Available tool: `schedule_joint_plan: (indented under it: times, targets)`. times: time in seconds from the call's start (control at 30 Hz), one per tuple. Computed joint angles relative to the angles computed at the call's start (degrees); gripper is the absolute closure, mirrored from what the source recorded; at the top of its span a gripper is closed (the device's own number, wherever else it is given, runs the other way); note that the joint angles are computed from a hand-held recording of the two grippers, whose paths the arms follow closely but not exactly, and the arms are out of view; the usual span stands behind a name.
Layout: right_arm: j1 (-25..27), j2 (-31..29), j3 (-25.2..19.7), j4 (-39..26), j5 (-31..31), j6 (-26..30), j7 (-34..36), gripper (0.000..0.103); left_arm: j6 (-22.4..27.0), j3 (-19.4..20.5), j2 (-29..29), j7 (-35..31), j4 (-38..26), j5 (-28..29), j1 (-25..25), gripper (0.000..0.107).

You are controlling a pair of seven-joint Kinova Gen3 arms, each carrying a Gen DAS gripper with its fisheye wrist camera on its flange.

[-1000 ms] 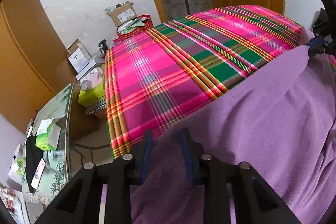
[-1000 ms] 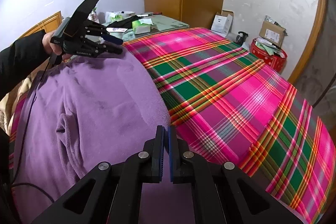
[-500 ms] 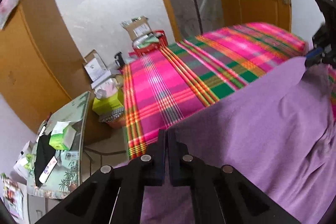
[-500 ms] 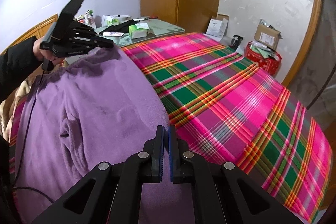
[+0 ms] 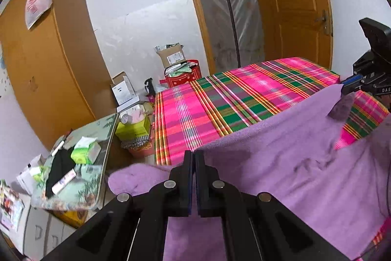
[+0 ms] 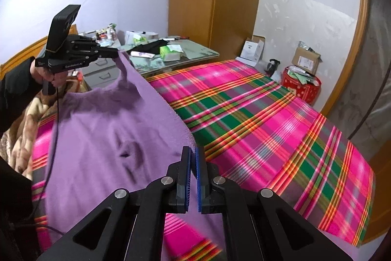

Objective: Fold clothes

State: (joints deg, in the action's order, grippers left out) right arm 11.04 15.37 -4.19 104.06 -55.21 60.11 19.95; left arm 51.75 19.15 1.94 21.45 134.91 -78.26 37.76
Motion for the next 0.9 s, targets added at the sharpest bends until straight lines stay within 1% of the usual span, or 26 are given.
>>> schedule_joint_plan:
  times: [0.07,0.17,0.3,0.4,0.53,0.7,0.8,0.87,0.9]
  targets:
    - [1.1,-1.3,0.5,2.3,0.2,1.1,1.5,0.099,2.6,2.0,0.2,3.1,0.7,2.3,2.5,0.106]
    - [1.5,-2.9,1.6,6.4,1.3,1.0,3.8,0.099,5.6,4.2,2.1,8.6,1.3,5.6,6.6,0.106]
    - [1.6,-3.8,3.1,11.7,3.0,-0.4,5.9,0.099,8.1,5.0,5.4,15.3,1.2,9.8,12.2,0.106]
    - [1.8,-3.5,3.7,14.7,3.6,-2.1,6.9,0.099,9.2,4.3,8.5,18.8,-0.1,12.2,15.6,0.106]
    - [2.0,-2.8,3.9,16.5,3.1,-4.3,6.3,0.099,10.2,2.6,11.7,21.1,-2.2,14.8,19.1,0.105]
    - [2.4,-2.7,3.7,17.4,2.5,-5.8,5.2,0.097,9.9,0.7,12.7,21.6,-3.6,17.4,20.8,0.105]
    - [2.7,-2.6,3.7,17.9,2.4,-6.1,5.1,0.095,9.6,0.4,12.9,23.3,-3.8,18.4,21.9,0.105]
    - [3.3,-2.4,4.0,18.1,2.6,-5.9,4.9,0.09,9.4,0.3,13.0,24.8,-4.0,19.2,22.8,0.105]
    - [3.4,-2.3,4.1,18.1,2.8,-5.9,4.3,0.089,9.5,0.3,12.9,25.8,-4.0,19.5,23.3,0.105]
